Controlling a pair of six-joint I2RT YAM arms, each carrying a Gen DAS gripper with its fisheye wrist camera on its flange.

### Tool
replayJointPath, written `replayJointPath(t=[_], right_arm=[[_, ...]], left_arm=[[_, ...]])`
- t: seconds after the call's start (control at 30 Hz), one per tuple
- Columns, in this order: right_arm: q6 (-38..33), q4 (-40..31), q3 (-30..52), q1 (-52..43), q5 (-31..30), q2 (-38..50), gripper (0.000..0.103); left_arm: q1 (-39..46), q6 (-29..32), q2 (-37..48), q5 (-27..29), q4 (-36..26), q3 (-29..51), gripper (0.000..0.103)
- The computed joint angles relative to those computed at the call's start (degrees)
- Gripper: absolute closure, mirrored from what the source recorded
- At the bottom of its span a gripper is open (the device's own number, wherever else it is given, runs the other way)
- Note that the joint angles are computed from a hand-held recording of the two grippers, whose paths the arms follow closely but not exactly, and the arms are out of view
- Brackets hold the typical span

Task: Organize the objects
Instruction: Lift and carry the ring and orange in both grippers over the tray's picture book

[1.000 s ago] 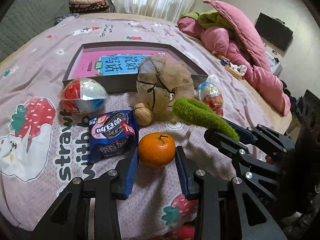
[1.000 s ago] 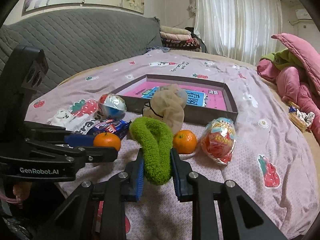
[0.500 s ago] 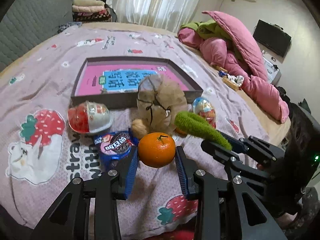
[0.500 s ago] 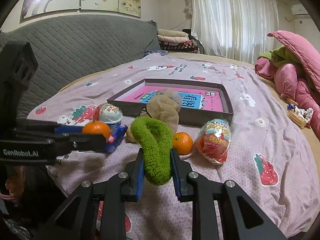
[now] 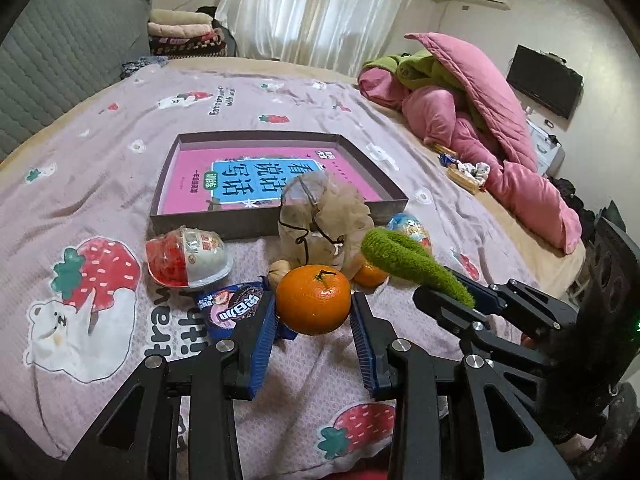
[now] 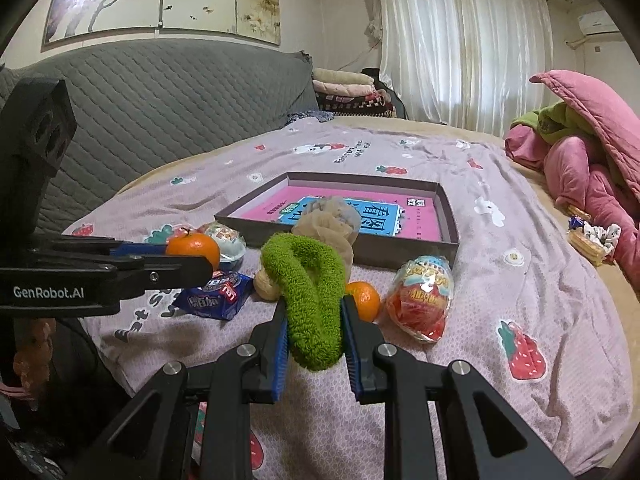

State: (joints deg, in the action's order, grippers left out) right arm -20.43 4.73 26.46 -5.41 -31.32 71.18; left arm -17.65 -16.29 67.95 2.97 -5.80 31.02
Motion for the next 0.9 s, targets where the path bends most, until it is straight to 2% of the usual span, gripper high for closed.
replayJointPath(t=[0.3, 0.9], right_arm=[[1.6, 0.7, 1.9, 1.0, 0.7, -0.4, 0.079], [6.1, 4.9, 9.9, 3.0, 3.7, 7.5, 0.079]], left_arm=[[2.8, 1.5, 1.6, 0.2, 1.8, 1.8, 0.065], [9.4, 4.5, 12.8, 2.9, 5.6, 10.6, 0.065]])
